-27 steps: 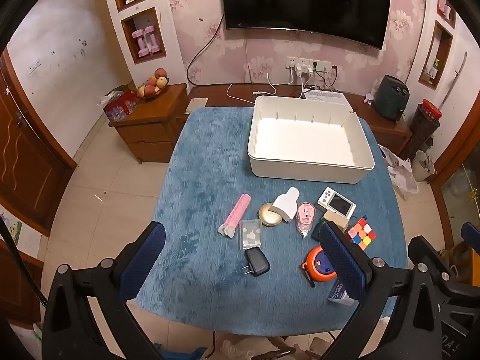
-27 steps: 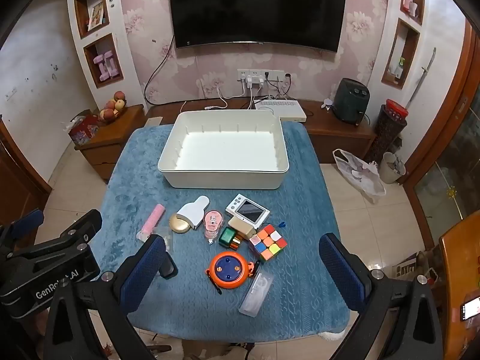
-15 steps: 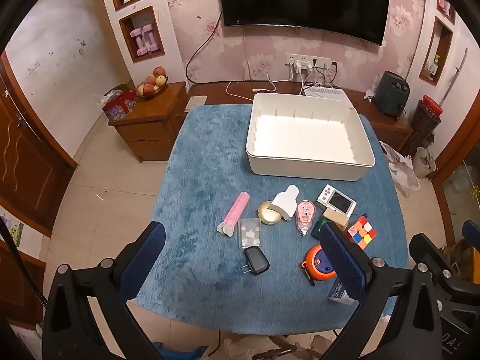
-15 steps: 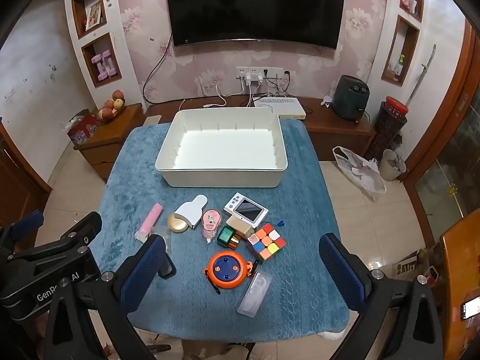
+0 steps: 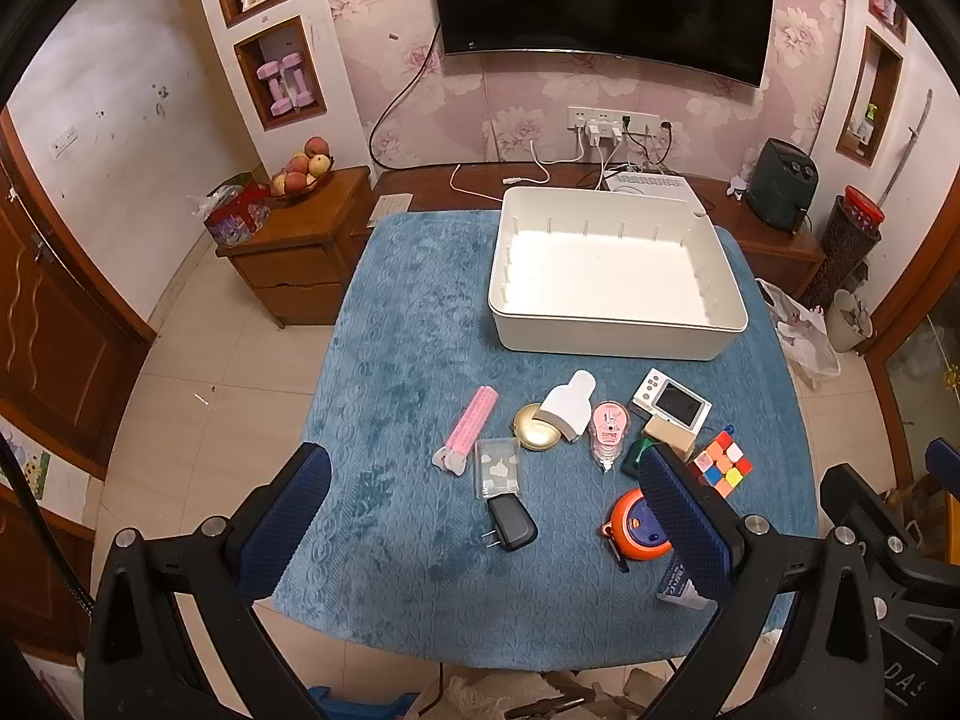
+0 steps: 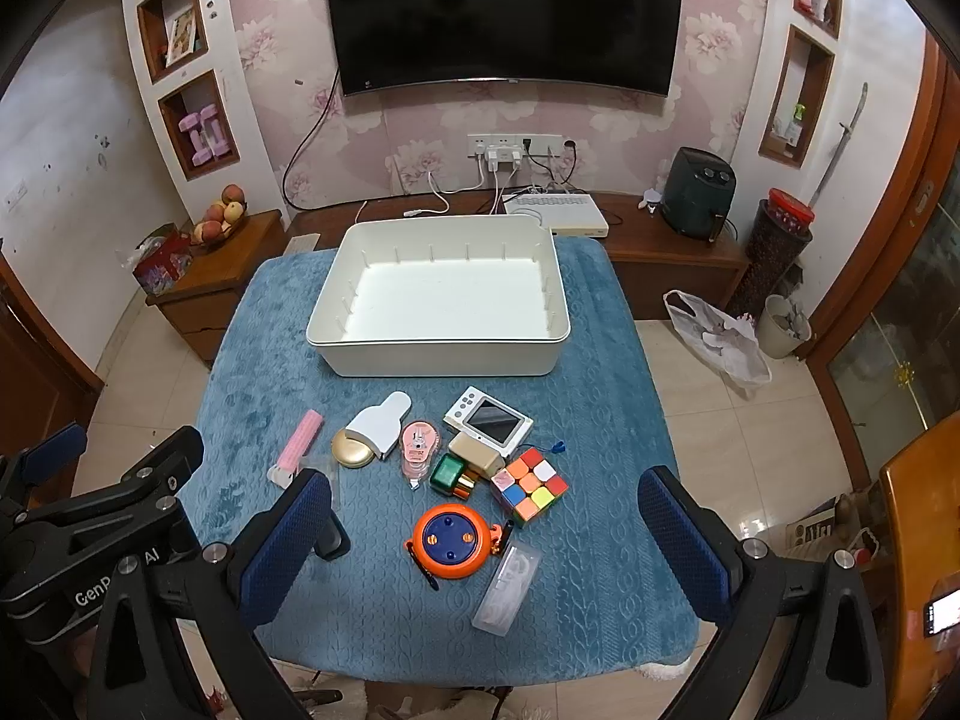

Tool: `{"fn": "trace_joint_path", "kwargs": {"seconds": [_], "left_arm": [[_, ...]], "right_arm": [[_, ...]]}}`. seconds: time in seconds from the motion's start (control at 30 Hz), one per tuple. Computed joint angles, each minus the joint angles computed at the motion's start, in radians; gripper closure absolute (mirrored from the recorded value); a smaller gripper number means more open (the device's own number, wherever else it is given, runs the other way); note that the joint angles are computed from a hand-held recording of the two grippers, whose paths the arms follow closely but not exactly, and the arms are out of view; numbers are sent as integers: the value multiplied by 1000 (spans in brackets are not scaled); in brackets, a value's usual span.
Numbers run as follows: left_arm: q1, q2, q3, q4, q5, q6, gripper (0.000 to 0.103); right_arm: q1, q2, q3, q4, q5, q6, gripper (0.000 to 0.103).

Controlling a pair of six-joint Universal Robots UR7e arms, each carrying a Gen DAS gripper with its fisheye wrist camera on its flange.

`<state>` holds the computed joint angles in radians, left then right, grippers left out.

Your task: Organize rigid objects

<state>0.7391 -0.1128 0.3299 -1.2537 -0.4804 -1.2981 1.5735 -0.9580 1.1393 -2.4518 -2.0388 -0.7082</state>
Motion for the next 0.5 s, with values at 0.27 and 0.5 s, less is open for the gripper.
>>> {"fn": "trace_joint_path", "kwargs": {"seconds": [0.27,0.5], "left_arm": [[0,8,-18,16,0,-3,1],[0,10,-19,17,3,-3,1]], "right_arm": [[-1,1,-7,11,2,7,0],[1,-1,-5,13,2,10,0]]}}
